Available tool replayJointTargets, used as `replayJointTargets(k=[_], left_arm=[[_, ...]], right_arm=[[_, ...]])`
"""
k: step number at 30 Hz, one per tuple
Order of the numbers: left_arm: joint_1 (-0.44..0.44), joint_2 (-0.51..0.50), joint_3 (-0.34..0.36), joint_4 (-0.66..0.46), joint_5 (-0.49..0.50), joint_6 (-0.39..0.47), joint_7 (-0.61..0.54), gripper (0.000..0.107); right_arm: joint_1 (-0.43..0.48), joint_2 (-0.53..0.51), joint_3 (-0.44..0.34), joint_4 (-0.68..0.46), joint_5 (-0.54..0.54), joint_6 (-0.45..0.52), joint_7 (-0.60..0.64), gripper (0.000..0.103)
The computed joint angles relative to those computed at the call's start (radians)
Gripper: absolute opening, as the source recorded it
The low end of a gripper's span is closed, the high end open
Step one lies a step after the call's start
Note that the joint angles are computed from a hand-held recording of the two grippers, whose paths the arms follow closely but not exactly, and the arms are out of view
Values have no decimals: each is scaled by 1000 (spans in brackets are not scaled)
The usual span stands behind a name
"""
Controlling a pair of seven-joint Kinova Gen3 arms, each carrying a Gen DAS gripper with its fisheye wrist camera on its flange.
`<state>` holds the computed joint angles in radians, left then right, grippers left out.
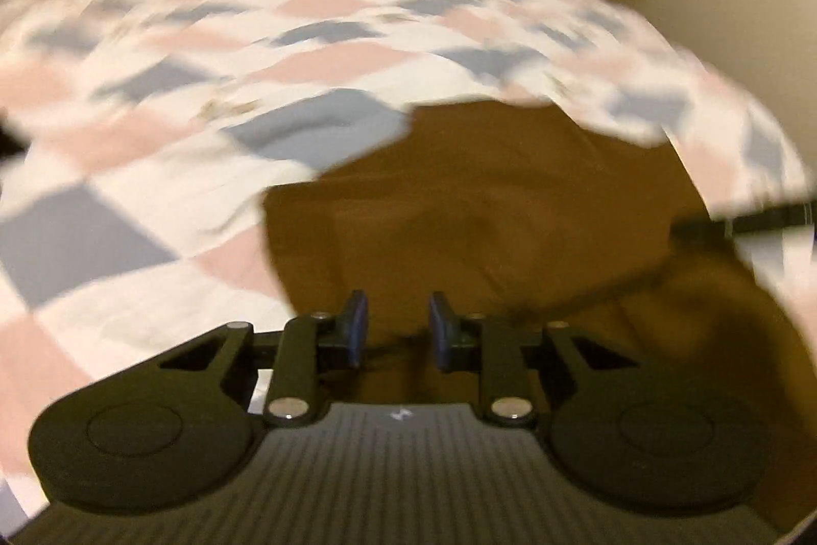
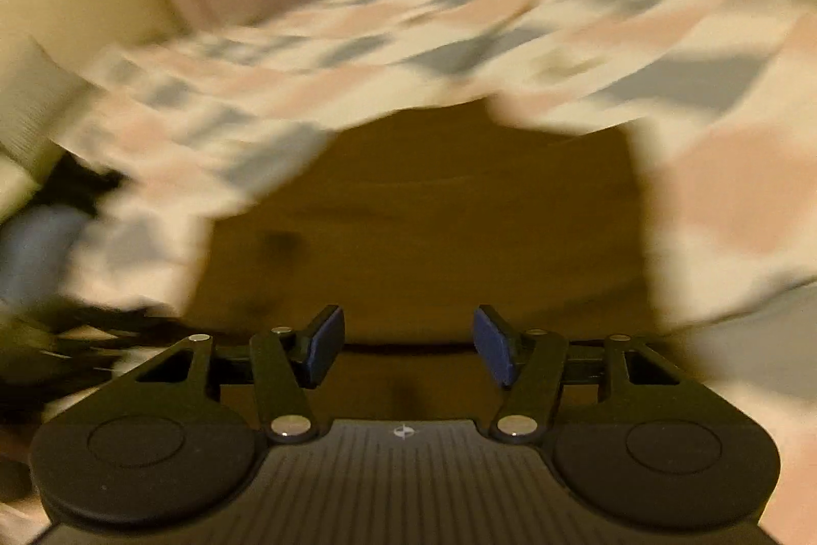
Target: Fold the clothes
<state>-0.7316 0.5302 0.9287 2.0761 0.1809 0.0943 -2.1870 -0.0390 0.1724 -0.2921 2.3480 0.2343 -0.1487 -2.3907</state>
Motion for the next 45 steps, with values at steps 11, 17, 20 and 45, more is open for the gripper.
replayJointTargets(k=[11, 17, 20, 45], left_arm=[[159, 144, -194, -269, 122, 245, -26, 3], [88, 135, -144, -195, 201, 124, -130, 2], [189, 113, -256, -225, 147, 165, -84, 11], [704, -164, -762, -264, -5, 425, 68, 15]], right_arm=[[31, 354, -117, -364, 115, 89, 58, 24], [10, 387, -122, -415, 92, 65, 174, 6], [-126, 403, 14, -487, 20, 174, 218, 10], [-711, 106, 552, -206, -182, 266, 232, 31]])
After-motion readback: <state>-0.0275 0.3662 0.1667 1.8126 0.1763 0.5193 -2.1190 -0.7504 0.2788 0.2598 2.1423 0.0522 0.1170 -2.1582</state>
